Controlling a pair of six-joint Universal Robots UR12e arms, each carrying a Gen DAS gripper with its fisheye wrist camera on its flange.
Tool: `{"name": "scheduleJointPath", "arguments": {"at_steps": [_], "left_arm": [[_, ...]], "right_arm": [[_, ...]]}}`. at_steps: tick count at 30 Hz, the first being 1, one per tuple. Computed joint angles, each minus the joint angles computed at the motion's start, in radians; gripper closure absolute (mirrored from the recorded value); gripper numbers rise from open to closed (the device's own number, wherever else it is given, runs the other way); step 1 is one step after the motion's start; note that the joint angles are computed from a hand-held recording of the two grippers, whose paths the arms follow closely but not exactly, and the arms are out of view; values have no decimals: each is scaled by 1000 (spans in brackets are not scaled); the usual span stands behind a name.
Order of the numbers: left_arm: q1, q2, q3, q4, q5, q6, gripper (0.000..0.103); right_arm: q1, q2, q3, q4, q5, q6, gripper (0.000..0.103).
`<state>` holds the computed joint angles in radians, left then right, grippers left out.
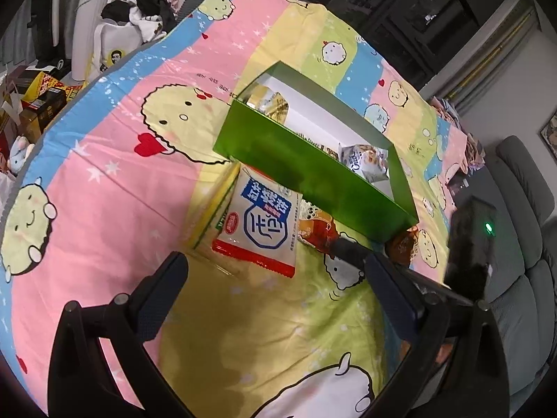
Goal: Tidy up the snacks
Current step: 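Reach the right gripper to the red cartoon-face packet and grasp it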
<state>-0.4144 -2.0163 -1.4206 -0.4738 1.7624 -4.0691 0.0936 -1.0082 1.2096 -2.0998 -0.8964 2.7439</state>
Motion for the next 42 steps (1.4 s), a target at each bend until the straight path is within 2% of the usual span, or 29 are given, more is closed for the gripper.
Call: {"name": "scheduleJointPath", "arguments": {"at_steps": [4, 6, 7, 8, 11, 14, 17, 20, 24, 27, 30, 34, 38, 42], "left_arm": [[5, -4, -1, -1, -18, 1, 1], [7, -6, 0, -4, -24, -2, 1], [8, -6, 0, -3, -29, -2, 1], [9, -7, 0, -1, -34, 0, 1], [10, -12, 3, -1, -47, 2, 1], [9, -16, 7, 2, -66, 2, 1], [5, -23, 18, 1, -89, 21, 1], [2, -38, 35, 8, -130, 40, 1], [-7, -75, 90, -22, -179, 83, 1], [-9, -108, 138, -49, -223, 114, 1], [-11, -147, 197, -96, -254, 148, 2], [-15, -182, 252, -158, -251, 182, 2], [-17, -194, 275, -173, -263, 207, 4], [-16, -203, 285, -163, -303, 225, 7]], "right_arm": [[8, 42, -48, 40, 30, 70, 49], [11, 51, -55, 25, 44, 86, 59], [12, 54, -58, 23, 45, 85, 73], [14, 56, -62, 30, 45, 78, 77], [12, 55, -57, 27, 48, 58, 81], [2, 46, -45, 24, 47, 70, 81], [-17, 20, -23, 43, 38, 33, 83], [-43, 5, -21, 131, 64, 0, 84], [-77, -17, -2, 194, 92, -24, 84], [-98, -17, -15, 306, 111, -68, 84], [-101, -32, 13, 239, 57, -50, 84], [-106, -29, 16, 204, 27, 14, 75], [-108, -32, 25, 172, 13, 29, 75], [-115, -33, 26, 169, 17, 47, 74]]}}
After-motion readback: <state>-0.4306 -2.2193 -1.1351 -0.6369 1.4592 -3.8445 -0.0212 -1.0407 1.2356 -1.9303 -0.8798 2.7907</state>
